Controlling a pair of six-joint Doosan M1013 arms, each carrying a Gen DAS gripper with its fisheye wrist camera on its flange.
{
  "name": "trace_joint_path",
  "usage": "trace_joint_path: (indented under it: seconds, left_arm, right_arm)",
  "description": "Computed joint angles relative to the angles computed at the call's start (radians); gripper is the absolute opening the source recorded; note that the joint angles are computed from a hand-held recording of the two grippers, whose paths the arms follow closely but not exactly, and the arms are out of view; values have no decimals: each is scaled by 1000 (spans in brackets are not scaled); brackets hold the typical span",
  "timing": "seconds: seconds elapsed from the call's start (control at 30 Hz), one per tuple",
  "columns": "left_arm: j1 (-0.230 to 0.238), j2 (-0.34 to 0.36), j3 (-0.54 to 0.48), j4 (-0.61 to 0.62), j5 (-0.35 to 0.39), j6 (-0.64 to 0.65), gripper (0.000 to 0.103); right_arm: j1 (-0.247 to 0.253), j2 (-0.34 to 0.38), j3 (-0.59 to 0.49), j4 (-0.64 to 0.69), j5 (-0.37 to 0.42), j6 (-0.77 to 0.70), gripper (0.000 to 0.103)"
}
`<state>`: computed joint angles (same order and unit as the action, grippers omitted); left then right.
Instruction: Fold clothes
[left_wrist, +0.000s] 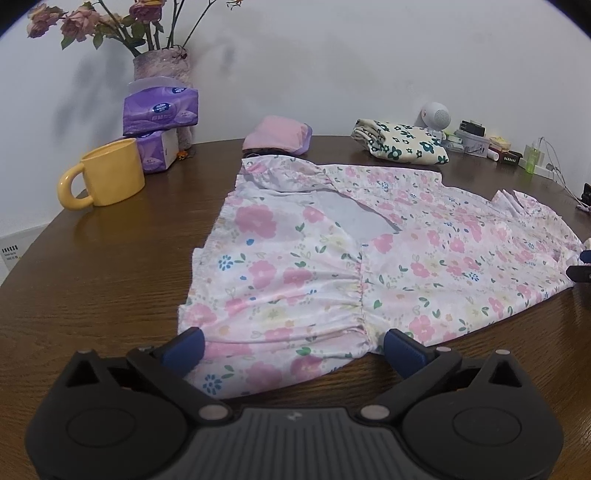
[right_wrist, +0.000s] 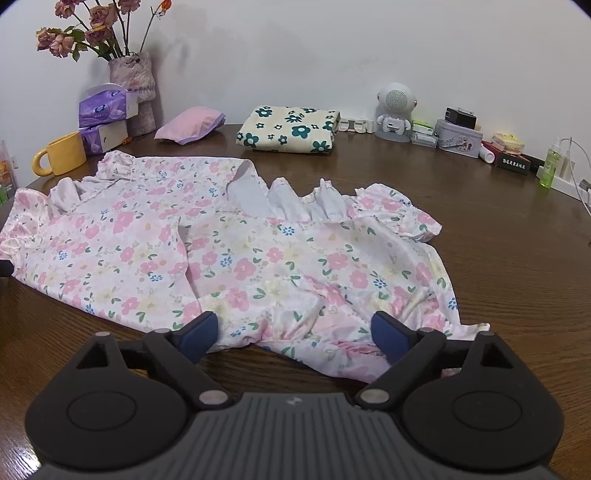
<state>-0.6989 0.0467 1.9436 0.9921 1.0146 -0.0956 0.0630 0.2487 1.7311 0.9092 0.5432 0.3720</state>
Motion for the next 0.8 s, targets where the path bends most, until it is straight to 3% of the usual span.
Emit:
trace_joint_path:
  seconds: [0.2, 0.8]
  left_arm:
    - [3, 7, -8, -1, 10, -9, 103]
    - [4, 9, -9, -1, 13, -12, 103]
  right_arm:
    - [1, 4, -6, -34, -3, 43, 102]
    - [2, 5, -7, -36, -2, 46, 102]
